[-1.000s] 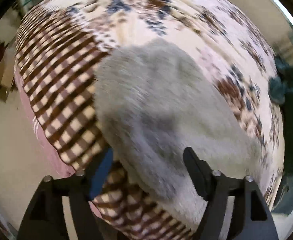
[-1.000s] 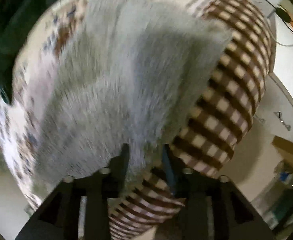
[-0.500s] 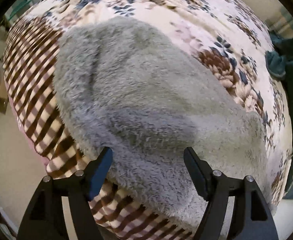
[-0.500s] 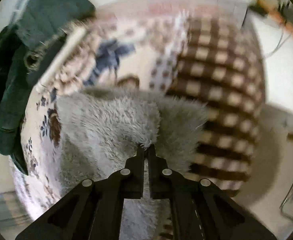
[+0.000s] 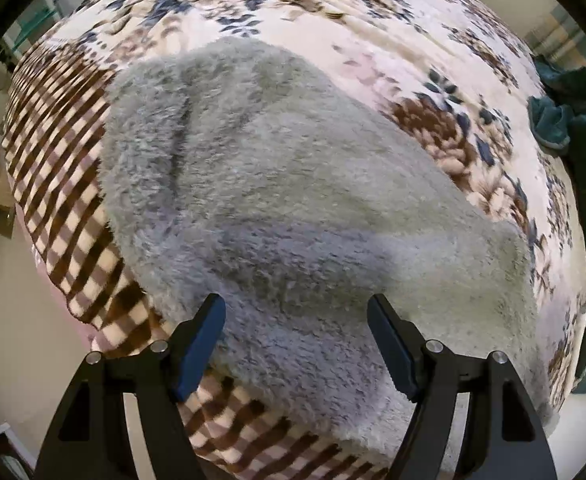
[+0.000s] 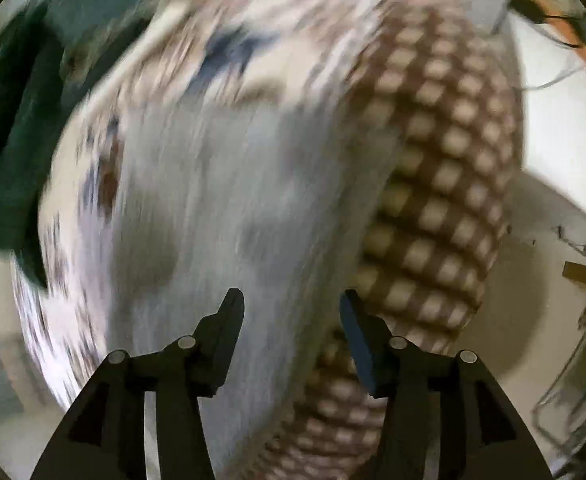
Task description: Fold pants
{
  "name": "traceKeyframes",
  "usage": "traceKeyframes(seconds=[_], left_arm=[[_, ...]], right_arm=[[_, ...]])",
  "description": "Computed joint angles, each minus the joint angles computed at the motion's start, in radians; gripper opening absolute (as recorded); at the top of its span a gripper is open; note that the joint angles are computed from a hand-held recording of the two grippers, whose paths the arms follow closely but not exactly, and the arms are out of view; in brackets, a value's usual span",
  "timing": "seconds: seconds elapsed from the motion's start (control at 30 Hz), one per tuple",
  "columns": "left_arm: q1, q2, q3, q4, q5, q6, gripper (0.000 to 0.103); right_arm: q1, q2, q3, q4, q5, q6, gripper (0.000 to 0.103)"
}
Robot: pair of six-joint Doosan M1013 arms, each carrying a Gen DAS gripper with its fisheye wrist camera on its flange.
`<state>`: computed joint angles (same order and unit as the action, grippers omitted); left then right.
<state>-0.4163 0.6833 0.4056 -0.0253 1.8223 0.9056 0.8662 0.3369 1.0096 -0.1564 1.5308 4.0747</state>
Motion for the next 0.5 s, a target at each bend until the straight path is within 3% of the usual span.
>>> traceKeyframes(seconds=[0.1,0.13,0.17,0.2,0.33,0.4,0.5], left_arm=[[0.016,-0.012,0.031,0.004,-0.004,-0.028,0.072],[0.021,-0.016,0.038,0.007,-0.006,-0.028,0.072],[0.026,-0.019,0.045,0.011,-0.008,-0.027,0.072],[0.033,-0.025,0.054,0.012,-0.014,-0.025,0.072],[0.059,-0.034,0.062,0.013,-0.020,-0.020,0.072],[0.076,-0.036,0.063,0.010,-0.026,-0.027,0.072],[0.100,-0.030,0.058,0.001,-0.032,-0.039,0.072]], right_arm=[[-0.020,0.046,-0.027,0.090,-0.051,-0.075,0.051],[-0.022,0.050,-0.011,0.108,-0.105,-0.062,0.047],[-0.026,0.053,0.002,0.143,-0.136,-0.039,0.021],[-0.027,0.063,-0.004,0.169,-0.120,-0.014,0.010],[-0.046,0.111,-0.083,0.252,0.034,-0.076,0.010],[-0.051,0.130,-0.126,0.249,0.030,-0.146,0.019],[-0.044,0.162,-0.192,0.208,-0.038,-0.202,0.034]])
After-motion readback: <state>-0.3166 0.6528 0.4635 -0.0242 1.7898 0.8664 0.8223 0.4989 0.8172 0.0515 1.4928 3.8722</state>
